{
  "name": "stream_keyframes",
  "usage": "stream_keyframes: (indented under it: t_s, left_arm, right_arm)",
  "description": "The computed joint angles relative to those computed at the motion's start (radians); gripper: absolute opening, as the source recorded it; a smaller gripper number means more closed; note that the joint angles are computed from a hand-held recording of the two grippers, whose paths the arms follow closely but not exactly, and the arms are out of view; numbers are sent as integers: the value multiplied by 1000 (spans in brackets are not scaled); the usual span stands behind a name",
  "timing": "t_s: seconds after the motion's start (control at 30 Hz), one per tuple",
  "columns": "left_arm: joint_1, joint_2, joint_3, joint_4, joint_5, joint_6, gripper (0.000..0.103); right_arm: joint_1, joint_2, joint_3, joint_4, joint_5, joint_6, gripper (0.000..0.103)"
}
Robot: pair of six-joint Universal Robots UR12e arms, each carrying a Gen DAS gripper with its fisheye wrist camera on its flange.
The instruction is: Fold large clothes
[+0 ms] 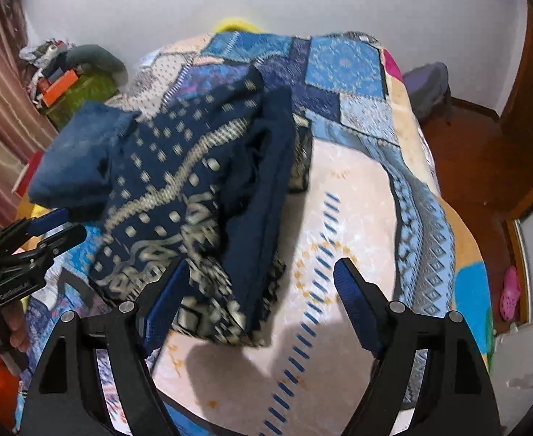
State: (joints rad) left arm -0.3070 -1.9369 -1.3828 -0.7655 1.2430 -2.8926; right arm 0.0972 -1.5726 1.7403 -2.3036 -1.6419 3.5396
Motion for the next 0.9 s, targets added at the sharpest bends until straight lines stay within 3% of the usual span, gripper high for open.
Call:
stream_keyframes:
  t_s: [0.17, 0.33, 0.53, 0.63, 0.9]
  left_arm:
    - [4, -25, 41, -8, -13, -25, 60]
    - [5, -83, 118, -101, -41, -76, 60]
    - [30, -149, 188, -245, -221, -161, 60]
    - [40, -177, 213, -280, -290, -223, 67]
    - [33, -219, 267, -338, -313, -231, 84]
  right_arm:
    - [-18, 31, -24, -32, 58, -20, 79]
    - [-49, 74, -44, -19, 146, 6, 79]
    - [-112, 87, -19, -12, 329, 70, 79]
    - [-144, 86, 4, -47, 422, 92, 79]
    - [-169, 119, -4, -87, 533, 137, 79]
